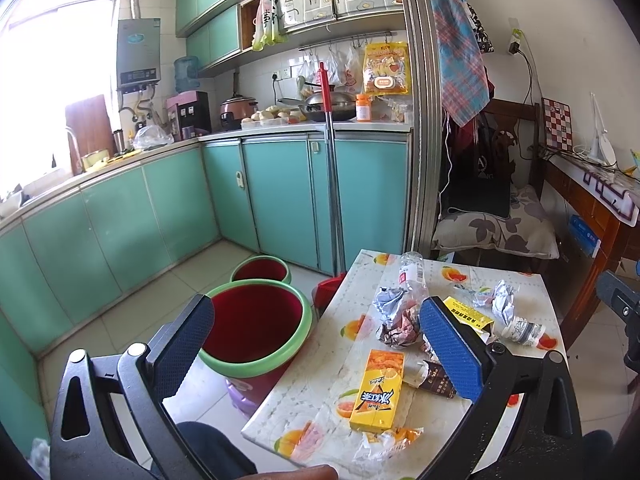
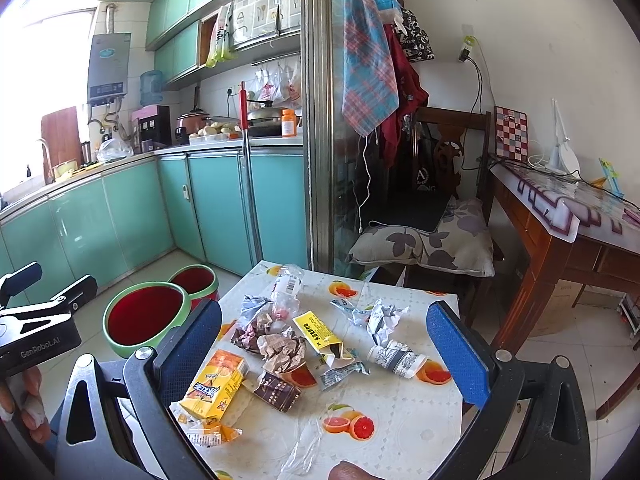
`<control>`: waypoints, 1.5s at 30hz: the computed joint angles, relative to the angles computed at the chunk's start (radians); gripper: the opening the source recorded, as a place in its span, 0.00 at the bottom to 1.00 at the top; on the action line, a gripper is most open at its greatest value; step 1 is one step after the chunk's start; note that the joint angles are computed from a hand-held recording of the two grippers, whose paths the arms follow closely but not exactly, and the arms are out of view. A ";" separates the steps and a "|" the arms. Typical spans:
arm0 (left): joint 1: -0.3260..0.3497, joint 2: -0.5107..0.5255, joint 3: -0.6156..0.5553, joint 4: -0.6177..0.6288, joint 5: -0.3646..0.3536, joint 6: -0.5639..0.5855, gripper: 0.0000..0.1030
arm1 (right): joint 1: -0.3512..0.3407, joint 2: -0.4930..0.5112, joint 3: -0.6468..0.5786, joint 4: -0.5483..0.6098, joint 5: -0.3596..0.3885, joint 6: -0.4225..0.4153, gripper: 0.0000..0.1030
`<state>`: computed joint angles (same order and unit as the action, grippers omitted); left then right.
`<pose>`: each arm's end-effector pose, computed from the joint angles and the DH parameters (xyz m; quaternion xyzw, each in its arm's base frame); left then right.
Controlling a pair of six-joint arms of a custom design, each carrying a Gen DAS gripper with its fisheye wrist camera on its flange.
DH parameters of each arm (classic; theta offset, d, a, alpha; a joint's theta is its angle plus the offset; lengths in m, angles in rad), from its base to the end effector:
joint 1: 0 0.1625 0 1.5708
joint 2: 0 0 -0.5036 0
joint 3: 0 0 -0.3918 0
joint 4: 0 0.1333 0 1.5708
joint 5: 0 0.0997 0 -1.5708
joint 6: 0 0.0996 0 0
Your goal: Collect trash
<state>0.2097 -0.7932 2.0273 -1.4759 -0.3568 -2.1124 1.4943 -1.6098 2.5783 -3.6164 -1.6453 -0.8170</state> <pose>-0.4153 -0.3201 0.0464 0.0900 0.7306 -0.5265 0.4254 0.0998 -0.3457 0.3836 0.2926 -0.8066 0.4484 0.2503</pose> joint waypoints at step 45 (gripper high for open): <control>-0.001 0.008 0.016 -0.086 -0.012 0.065 1.00 | -0.014 0.012 0.017 -0.040 -0.007 -0.004 1.00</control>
